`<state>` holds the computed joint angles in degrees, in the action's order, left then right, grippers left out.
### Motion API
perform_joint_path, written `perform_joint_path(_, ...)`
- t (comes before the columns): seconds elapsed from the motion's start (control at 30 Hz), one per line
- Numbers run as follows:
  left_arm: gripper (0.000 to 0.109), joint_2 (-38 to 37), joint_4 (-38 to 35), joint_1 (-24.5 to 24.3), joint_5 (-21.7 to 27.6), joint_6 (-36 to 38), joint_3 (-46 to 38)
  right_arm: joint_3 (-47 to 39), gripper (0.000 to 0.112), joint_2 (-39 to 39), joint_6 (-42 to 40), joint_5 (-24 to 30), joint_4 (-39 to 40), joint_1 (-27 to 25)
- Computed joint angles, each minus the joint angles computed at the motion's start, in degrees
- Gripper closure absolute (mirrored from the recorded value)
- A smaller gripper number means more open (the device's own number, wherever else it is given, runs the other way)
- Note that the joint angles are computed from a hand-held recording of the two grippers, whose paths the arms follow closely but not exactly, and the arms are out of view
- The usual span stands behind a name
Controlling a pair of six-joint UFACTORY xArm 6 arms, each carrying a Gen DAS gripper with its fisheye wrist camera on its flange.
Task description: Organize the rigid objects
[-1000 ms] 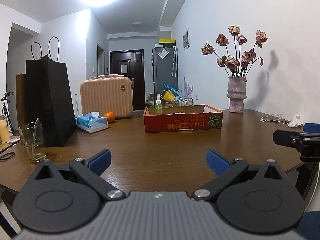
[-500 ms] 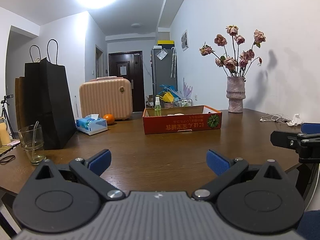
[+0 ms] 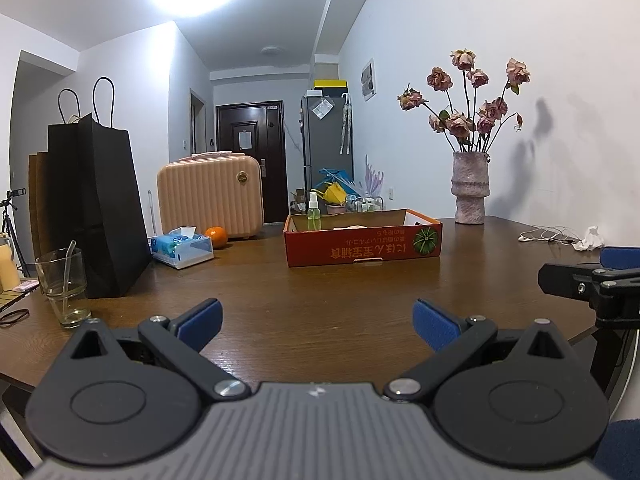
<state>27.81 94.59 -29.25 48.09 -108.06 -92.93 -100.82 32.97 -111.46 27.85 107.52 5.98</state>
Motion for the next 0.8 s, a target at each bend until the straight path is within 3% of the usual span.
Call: perform_joint_path(0.8, 0.006, 0.1, 0.3, -0.3, 0.2, 0.0, 0.2, 0.3, 0.009, 0.0, 0.6, 0.7, -0.1, -0.4)
